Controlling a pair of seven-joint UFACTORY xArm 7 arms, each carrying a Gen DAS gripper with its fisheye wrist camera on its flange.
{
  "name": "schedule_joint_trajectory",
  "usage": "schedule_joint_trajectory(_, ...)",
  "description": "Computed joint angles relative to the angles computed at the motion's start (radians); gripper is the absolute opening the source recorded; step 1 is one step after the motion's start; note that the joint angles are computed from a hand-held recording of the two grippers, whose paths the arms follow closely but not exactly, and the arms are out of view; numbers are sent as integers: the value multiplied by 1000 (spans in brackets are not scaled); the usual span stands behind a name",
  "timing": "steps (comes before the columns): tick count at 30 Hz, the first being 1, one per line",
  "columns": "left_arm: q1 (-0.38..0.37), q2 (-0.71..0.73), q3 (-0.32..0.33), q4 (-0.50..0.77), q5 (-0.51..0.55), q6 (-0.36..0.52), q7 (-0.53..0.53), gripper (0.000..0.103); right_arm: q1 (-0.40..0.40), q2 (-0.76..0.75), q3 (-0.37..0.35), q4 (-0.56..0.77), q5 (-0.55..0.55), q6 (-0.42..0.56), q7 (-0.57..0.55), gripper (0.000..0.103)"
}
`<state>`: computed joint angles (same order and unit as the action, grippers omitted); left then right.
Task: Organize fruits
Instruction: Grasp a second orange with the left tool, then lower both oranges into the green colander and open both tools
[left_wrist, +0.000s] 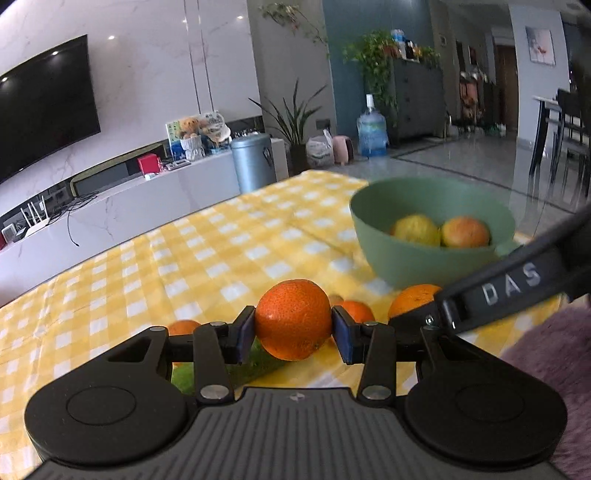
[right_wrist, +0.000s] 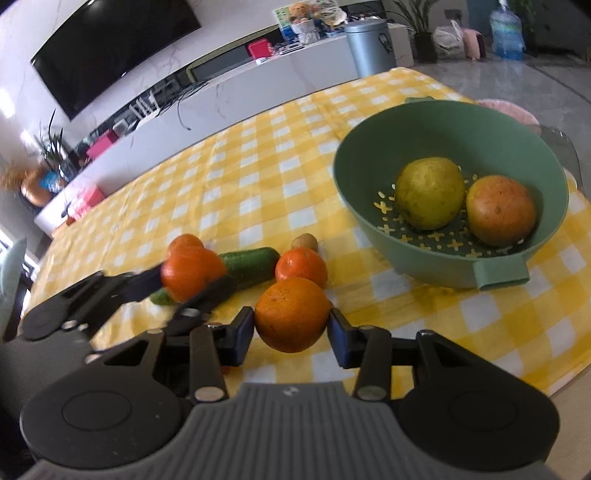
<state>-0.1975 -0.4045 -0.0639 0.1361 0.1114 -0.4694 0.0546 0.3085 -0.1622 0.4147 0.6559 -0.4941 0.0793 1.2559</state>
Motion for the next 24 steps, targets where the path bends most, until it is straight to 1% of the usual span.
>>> schedule_joint_trajectory(1, 0, -24, -2, -1, -6, 20, -6, 49, -15, -8, 4, -13, -4, -25, 29, 41)
schedule_joint_trajectory(2, 1, -53, -6, -3, -14, 43, -14, 49, -63, -22, 41, -20, -38, -33, 85, 41)
schedule_joint_trajectory(3, -4, -78, -2, -5, -16, 58, -22, 49, -129, -42, 95, -27, -85, -38, 153, 41)
schedule_joint_trajectory(5, -31, -125, 35, -8, -8, 84, -44, 49, -229, -77, 173, -47, -131, -69, 244, 41)
schedule_joint_trajectory(6, -57, -147, 68, -5, 3, 107, -55, 49, -279, -98, 213, -60, -137, -91, 277, 41)
schedule_joint_trajectory(8, -126, -184, 151, 14, 23, 167, -78, 50, -388, -154, 303, -90, -127, -135, 331, 41)
schedule_joint_trajectory(9, -176, -199, 204, 33, 34, 214, -81, 50, -470, -195, 370, -113, -112, -182, 368, 41)
schedule_joint_trajectory(10, -209, -207, 233, 45, 30, 236, -82, 50, -529, -223, 417, -133, -89, -229, 386, 41)
schedule_joint_trajectory(11, -239, -207, 257, 58, 22, 244, -82, 50, -563, -242, 439, -155, -62, -275, 395, 41)
schedule_joint_trajectory(12, -267, -212, 275, 71, 14, 255, -80, 50, -603, -259, 462, -179, -29, -334, 401, 41)
schedule_joint_trajectory(13, -294, -218, 293, 76, 9, 258, -72, 50, -657, -282, 505, -207, 23, -406, 412, 41)
schedule_joint_trajectory(15, -397, -229, 388, 80, 13, 230, -40, 50, -723, -325, 568, -258, 134, -519, 431, 41)
schedule_joint_trajectory(16, -455, -230, 442, 87, 20, 218, -26, 50, -751, -355, 602, -278, 194, -555, 438, 41)
schedule_joint_trajectory(17, -517, -227, 496, 98, 27, 211, -16, 50, -760, -386, 619, -294, 237, -566, 439, 41)
schedule_joint_trajectory(20, -711, -201, 662, 139, 46, 187, -1, 50, -766, -461, 649, -320, 336, -540, 437, 41)
schedule_joint_trajectory(22, -880, -184, 819, 174, 65, 171, 8, 50, -775, -480, 671, -337, 397, -546, 442, 41)
schedule_joint_trajectory(24, -1032, -177, 964, 207, 71, 163, 16, 50, -795, -485, 701, -349, 454, -563, 445, 41)
